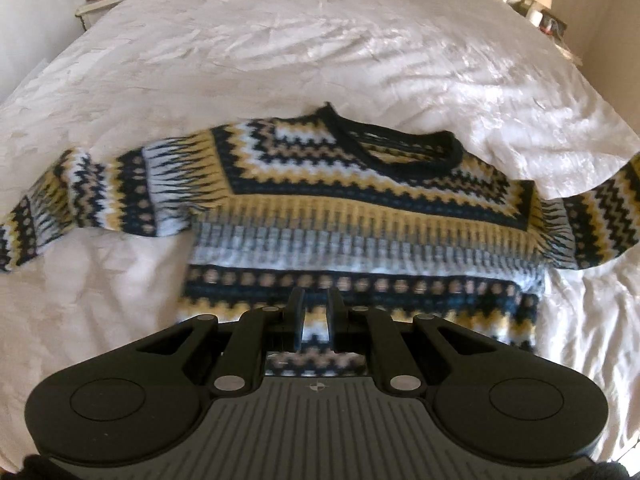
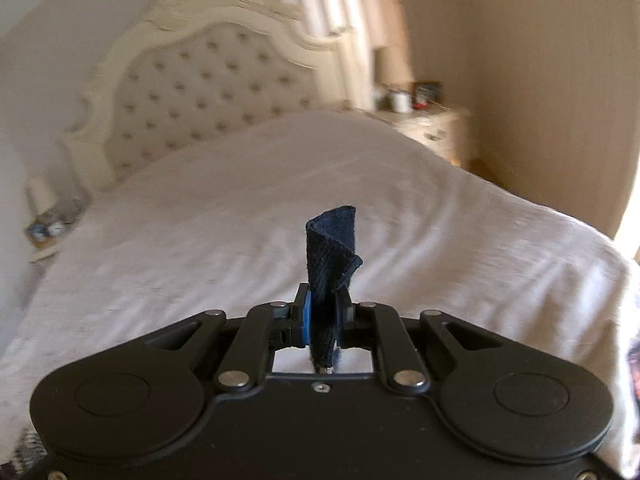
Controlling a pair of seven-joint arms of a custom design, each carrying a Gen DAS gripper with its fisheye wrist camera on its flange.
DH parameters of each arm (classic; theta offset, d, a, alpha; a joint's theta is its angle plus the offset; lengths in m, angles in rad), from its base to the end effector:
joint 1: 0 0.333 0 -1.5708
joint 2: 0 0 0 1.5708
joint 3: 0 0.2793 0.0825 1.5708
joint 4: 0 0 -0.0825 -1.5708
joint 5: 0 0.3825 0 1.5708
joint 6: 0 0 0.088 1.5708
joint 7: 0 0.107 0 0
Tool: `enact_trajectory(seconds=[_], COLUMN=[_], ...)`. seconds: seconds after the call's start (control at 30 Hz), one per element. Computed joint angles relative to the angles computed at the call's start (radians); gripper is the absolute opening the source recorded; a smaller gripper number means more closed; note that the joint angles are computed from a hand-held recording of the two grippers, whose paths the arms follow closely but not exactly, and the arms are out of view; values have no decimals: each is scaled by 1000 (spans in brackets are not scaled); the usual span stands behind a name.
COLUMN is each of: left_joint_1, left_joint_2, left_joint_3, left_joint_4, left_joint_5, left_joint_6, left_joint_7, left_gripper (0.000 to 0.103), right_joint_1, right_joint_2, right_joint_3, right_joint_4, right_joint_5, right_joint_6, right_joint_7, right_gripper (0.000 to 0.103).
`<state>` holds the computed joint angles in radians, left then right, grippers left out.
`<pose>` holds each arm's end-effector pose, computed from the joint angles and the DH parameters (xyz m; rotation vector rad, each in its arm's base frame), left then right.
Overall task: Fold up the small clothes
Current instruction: 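Lift the cuff with the right gripper, lay the sleeve across the body, release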
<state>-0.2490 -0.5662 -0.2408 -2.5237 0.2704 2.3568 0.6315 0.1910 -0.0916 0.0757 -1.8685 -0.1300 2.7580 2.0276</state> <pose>0.3801 -0.2015 0.4748 -2.1924 1.6081 -0.4742 0.5631 0.1614 0.6342 -1.4975 1.6421 -0.6088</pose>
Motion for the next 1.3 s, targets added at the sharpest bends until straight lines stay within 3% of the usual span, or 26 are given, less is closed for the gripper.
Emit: enact_trajectory(seconds=[0.17,0.43,0.73,0.9,0.97,1.03,1.07,1.13,1.3], left_joint_1=[13,56,111,128,132,136,137,139,141], left_joint_2=[-126,-305,-440,-442,-426,-403,-387,-350,-210], left_joint_3=[47,105,131,134,129,126,124,118,93], left_joint_4=[-94,-221,-307,-313,-304,-292,-283,-262,-183], left_joint_5=[8,8,-16,-27,-28,-29,-31,-32,-17], left_joint_6=[-11,-64,-134,-143,-142,-128,-122,-100,-19], left_joint_7=[71,223,297,321,326,325,323,318,300], left_gripper=[11,11,11,11,11,11,11,11,11], right_joint_1=[86,262,412,498,501,491,484,462,420], right_joint_2=[58,294,577,651,678,703,723,719,624], right_joint_3=[54,77,58,48,63,97,114,147,140], right_joint_4=[67,261,506,571,598,610,622,596,462], right_joint_5=[35,90,168,169,189,235,261,326,419], right_joint_6=[28,49,-72,-119,-134,-108,-88,-47,-5], right_joint_7=[-19,-34,-96,-88,-114,-169,-202,-263,-313], right_gripper=[18,18,18,19,29,34,45,54,54])
